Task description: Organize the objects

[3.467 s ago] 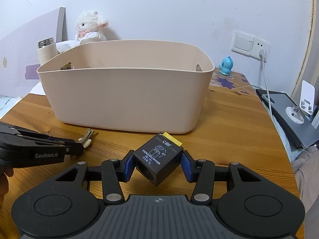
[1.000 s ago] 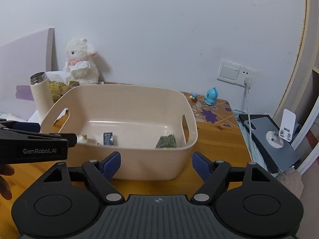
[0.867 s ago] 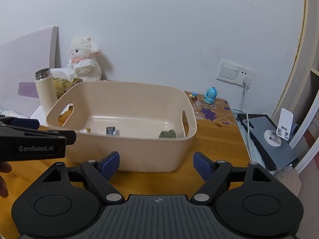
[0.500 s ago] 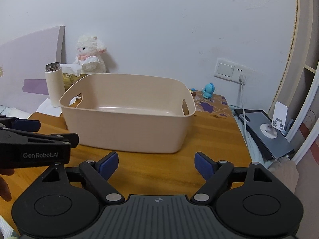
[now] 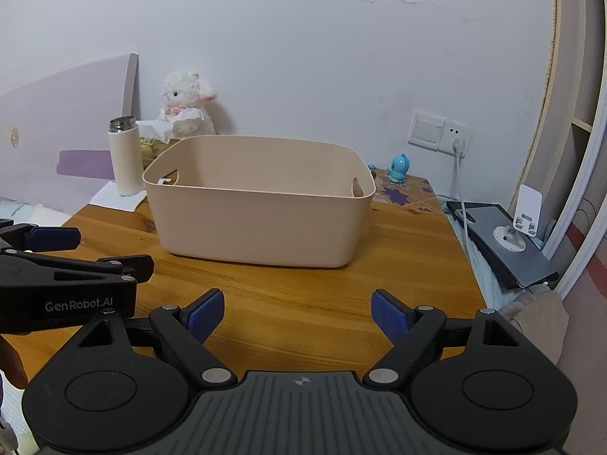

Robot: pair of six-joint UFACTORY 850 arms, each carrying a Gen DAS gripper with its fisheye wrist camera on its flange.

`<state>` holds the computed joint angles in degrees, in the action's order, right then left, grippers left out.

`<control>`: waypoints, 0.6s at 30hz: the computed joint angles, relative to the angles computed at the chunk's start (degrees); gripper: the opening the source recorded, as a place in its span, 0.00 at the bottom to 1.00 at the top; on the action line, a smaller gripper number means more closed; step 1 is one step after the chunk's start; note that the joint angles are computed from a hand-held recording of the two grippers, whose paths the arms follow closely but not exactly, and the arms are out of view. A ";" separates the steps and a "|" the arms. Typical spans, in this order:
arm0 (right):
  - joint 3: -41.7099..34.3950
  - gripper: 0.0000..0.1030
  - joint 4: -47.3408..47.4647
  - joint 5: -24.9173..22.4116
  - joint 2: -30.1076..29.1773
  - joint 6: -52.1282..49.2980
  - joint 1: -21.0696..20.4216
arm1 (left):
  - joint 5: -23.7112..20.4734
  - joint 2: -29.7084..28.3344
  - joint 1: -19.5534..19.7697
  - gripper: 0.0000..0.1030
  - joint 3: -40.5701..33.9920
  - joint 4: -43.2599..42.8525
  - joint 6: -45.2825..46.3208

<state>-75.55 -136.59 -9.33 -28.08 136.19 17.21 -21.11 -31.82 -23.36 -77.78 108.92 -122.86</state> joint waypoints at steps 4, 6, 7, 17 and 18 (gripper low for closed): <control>2.27 0.85 -3.80 -0.76 1.92 4.12 0.14 | -0.02 1.71 -0.42 0.78 1.63 1.53 -0.84; 3.21 0.86 -5.53 -1.05 2.80 6.15 0.17 | 0.87 2.53 -0.29 0.78 2.32 2.35 -1.60; 3.67 0.87 -6.51 -1.19 3.20 7.34 0.14 | 1.03 2.93 -0.25 0.78 2.66 2.69 -2.15; 5.10 0.87 -3.63 -1.56 4.86 6.19 0.04 | -0.27 5.25 -1.15 0.78 4.15 0.59 0.32; 5.10 0.87 -2.86 -1.61 4.90 5.52 0.04 | -0.12 5.36 -1.12 0.78 4.18 0.27 0.52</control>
<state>-70.45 -139.45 -10.94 -23.18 141.71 17.26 -21.23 -26.47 -24.48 -73.60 109.18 -122.34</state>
